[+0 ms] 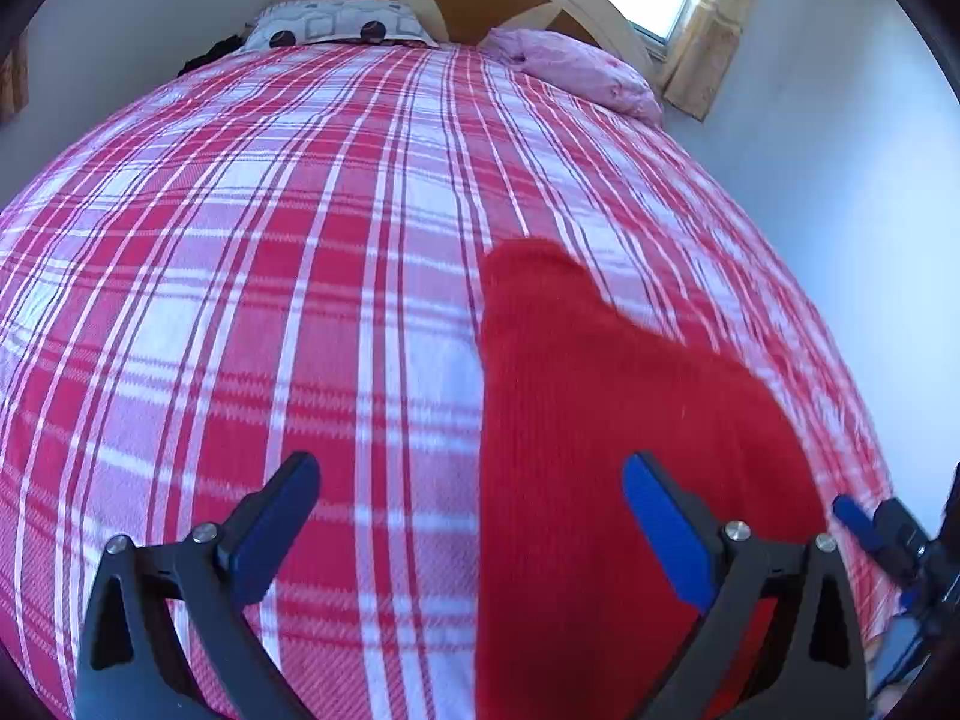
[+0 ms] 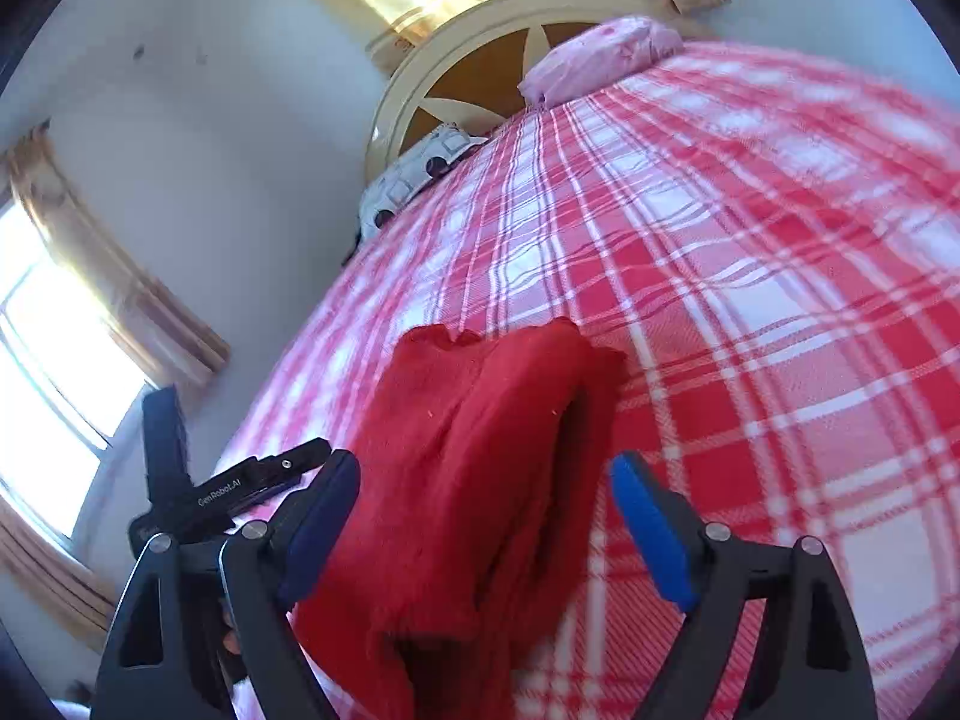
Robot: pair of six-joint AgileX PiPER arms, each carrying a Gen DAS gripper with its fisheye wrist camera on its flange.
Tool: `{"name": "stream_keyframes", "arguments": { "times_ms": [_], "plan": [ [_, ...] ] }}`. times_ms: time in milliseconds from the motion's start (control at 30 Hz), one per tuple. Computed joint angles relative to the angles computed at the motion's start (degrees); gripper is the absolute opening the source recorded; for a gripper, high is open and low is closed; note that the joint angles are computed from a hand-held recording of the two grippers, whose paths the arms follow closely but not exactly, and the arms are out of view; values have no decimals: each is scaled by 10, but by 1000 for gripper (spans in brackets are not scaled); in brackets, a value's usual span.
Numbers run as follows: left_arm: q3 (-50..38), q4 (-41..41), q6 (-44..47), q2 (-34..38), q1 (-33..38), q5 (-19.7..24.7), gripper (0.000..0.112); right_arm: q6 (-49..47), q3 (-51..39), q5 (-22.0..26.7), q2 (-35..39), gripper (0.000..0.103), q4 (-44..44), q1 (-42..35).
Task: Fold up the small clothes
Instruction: 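Grasp the red sweater bundle's edge with the right tool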
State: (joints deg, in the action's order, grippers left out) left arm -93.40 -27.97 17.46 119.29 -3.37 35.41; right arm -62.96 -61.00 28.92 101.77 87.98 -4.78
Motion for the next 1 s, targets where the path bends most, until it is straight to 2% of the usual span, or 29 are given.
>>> {"name": "stream_keyframes", "arguments": {
  "times_ms": [167,233,300,367,467,533,600,667,767,867,900,1000],
  "plan": [
    [-110,9,-26,73,-11,74,103,129,-71,-62,76,86,-145,41],
    [-139,2,-32,99,-13,98,103,120,-74,-75,85,86,-137,48],
    [-148,-19,-27,115,-11,113,103,121,-83,-67,93,86,-145,50],
    [-128,-35,-15,108,-9,98,103,140,-100,-61,105,86,-182,58],
    [-124,-31,-11,105,-13,95,103,224,-114,-80,107,86,-288,80],
    [-118,-20,-10,102,-19,87,103,196,-108,-77,106,82,-259,75],
    [-112,-14,-1,99,-23,80,103,143,-100,-69,110,71,-201,66],
    [-115,-19,7,103,-20,82,103,89,-92,-53,112,66,-146,56],
    [-118,-7,5,103,-28,78,100,67,-86,-53,110,64,-123,57],
    [-118,-36,37,106,-29,80,83,28,-77,-43,112,64,-77,51],
    [-116,-55,53,106,-27,83,73,23,-78,-35,115,64,-68,47],
    [-107,-65,56,104,-30,71,71,23,-77,-32,115,63,-64,46]
  ]
}}
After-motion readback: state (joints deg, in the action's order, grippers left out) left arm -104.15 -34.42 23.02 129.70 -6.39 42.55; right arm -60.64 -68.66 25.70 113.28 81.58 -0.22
